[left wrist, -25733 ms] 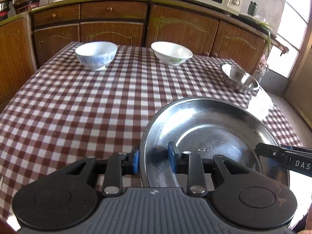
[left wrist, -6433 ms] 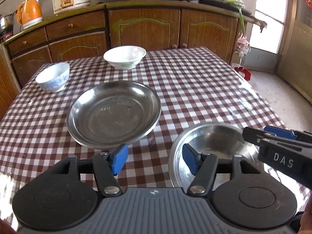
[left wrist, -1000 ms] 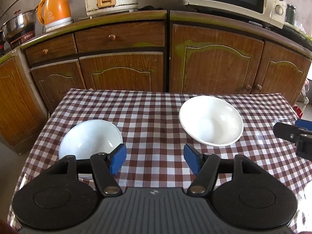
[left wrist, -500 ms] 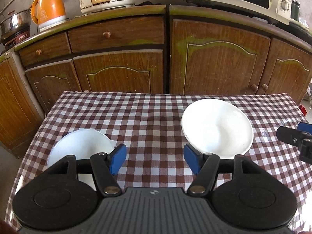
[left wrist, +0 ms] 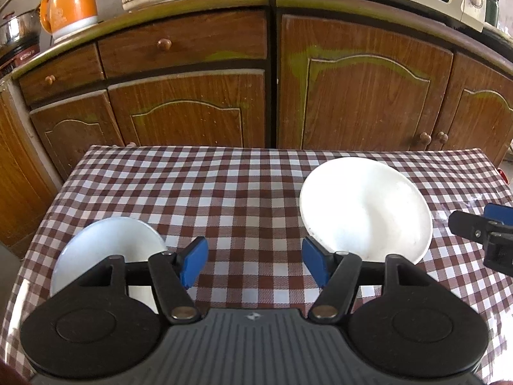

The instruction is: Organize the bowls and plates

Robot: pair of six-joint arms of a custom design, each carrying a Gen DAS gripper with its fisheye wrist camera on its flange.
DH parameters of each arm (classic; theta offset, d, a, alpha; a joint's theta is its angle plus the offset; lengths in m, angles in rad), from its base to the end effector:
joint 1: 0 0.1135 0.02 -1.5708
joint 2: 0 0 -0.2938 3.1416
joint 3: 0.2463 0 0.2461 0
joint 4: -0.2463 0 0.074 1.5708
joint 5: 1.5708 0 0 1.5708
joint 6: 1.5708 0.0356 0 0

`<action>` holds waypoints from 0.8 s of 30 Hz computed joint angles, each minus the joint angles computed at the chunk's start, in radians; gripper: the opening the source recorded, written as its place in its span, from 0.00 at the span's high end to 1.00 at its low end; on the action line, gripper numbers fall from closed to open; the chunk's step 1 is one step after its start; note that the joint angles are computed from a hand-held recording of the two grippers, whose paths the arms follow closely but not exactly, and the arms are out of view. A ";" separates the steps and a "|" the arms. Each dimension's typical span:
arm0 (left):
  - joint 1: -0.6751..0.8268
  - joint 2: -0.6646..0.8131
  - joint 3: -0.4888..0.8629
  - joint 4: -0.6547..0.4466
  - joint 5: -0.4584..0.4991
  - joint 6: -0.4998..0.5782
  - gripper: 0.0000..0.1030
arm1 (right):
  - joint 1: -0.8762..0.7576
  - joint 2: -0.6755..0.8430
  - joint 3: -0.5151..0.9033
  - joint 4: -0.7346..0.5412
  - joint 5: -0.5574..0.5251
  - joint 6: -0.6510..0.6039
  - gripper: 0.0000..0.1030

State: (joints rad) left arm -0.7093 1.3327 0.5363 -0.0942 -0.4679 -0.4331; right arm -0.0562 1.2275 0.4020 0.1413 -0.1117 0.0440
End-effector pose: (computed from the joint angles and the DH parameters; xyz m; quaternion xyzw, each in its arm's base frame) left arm 0.1827 -0.1357 0.1881 0.0497 0.9190 0.0084 0.3911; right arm 0.2117 -0.0079 0.1863 0.0213 0.9020 0.0478 0.4286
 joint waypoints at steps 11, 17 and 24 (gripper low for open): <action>0.072 0.139 0.013 0.139 0.078 0.042 0.36 | -0.013 0.206 0.042 0.129 -0.016 0.001 0.33; 0.109 0.204 0.015 0.223 0.094 0.046 0.38 | -0.003 0.304 0.063 0.202 -0.024 0.011 0.33; 0.092 0.169 -0.095 0.415 0.070 0.111 0.38 | -0.006 0.385 0.075 0.267 -0.023 0.012 0.33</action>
State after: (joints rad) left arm -0.6172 1.5021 0.4411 0.3210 -0.3981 -0.3216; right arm -0.0618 1.6127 0.4771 0.4084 -0.1351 0.0564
